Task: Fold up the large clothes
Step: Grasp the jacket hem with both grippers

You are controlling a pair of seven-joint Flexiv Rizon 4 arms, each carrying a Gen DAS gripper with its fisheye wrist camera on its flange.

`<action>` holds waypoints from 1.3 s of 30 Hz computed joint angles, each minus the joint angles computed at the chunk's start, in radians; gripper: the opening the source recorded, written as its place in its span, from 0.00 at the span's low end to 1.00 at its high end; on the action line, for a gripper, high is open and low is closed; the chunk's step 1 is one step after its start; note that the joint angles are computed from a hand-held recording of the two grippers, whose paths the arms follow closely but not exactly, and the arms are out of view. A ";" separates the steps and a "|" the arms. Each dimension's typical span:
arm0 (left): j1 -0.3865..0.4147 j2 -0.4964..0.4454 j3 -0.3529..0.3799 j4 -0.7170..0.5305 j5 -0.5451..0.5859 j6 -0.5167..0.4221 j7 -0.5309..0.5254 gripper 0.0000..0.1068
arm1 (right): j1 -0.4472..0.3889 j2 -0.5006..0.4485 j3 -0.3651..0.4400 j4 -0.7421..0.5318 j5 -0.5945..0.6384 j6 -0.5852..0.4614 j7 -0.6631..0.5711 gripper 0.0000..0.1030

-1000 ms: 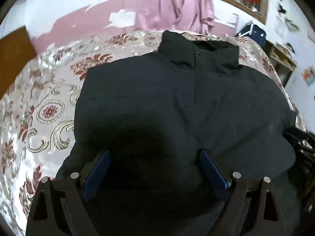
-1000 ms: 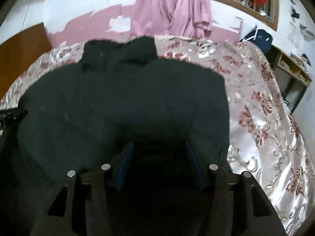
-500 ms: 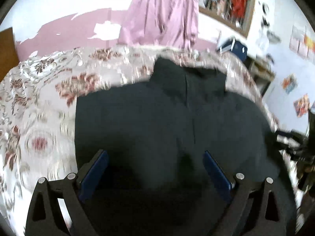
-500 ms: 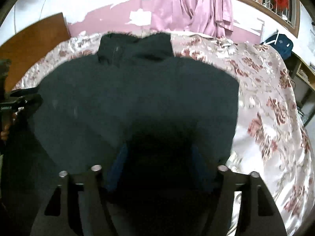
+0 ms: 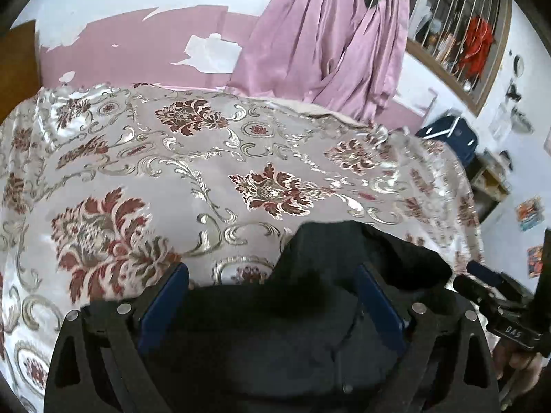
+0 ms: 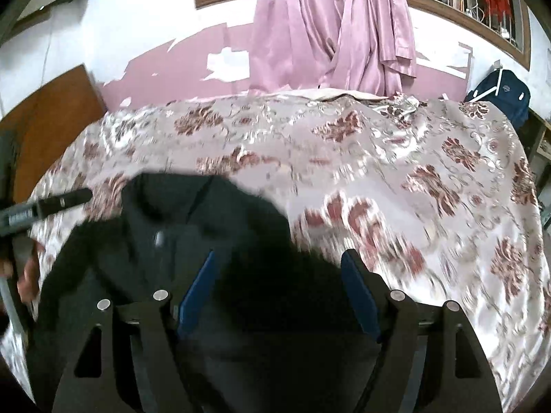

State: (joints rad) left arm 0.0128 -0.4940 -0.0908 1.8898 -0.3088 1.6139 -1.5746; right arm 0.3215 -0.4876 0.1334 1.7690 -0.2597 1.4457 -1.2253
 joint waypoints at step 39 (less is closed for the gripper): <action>0.115 0.081 -0.124 0.258 0.107 0.057 0.147 0.05 | 0.206 0.092 -0.281 0.303 -0.219 0.170 -0.023 0.04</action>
State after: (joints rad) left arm 0.1282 -0.4130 -0.2145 2.1482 -0.2023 1.6713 -1.4279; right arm 0.5277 -0.3960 -0.1473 2.0723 -0.4789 1.6158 -1.2483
